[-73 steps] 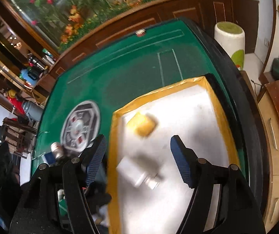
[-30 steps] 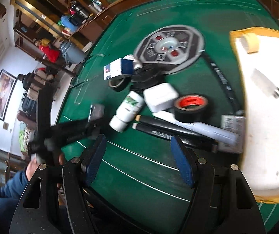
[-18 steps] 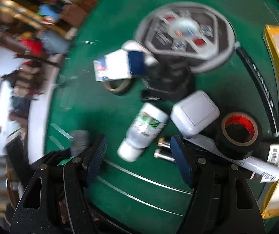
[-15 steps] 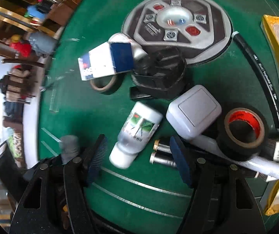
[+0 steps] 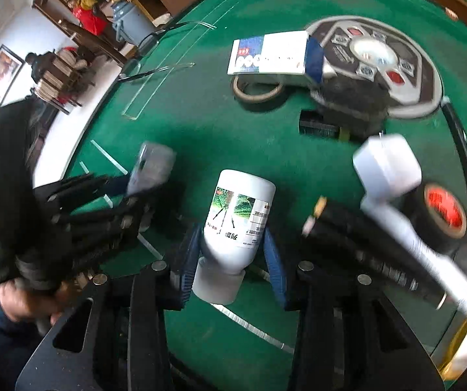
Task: Organize rigid objects
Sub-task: 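Lift both white bottles and carry them toward the yellow-edged box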
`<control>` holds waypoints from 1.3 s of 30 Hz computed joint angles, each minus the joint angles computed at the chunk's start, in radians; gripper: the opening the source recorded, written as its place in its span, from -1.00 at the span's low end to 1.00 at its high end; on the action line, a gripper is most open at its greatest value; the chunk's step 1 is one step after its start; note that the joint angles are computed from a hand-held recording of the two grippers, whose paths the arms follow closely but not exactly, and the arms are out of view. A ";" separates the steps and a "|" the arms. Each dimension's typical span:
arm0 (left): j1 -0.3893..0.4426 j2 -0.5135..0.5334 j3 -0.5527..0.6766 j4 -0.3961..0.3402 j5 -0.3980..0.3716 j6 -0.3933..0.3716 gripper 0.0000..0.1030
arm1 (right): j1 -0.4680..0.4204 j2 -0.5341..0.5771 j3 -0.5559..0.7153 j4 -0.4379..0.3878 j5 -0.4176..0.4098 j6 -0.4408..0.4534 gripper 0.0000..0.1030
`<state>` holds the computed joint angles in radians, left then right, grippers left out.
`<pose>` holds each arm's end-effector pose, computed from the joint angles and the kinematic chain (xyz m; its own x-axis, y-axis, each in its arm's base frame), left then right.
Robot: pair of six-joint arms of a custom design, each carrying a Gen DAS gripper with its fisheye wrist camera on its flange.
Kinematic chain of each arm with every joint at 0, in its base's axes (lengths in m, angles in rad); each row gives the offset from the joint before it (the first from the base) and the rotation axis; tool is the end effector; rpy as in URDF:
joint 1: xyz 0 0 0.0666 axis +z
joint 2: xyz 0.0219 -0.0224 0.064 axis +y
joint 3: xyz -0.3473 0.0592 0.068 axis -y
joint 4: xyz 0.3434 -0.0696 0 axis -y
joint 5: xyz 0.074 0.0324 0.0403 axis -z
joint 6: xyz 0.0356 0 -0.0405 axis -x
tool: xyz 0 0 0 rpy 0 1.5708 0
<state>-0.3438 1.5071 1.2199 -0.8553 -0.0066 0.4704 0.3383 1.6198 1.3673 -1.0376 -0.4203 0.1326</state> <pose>0.4164 -0.1492 0.2845 -0.9150 -0.1538 -0.3729 -0.0900 0.9790 -0.1829 0.4374 0.1689 0.2860 -0.8443 -0.4250 -0.3264 -0.5259 0.7743 0.3520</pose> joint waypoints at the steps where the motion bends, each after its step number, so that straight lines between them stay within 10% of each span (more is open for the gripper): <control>1: -0.002 -0.002 0.001 0.003 0.000 0.004 -0.32 | -0.007 -0.014 -0.020 0.008 -0.006 0.000 -0.25; 39: -0.216 0.074 0.279 -0.071 -0.084 -0.062 -0.33 | -0.310 -0.206 -0.183 0.101 -0.182 -0.010 -0.35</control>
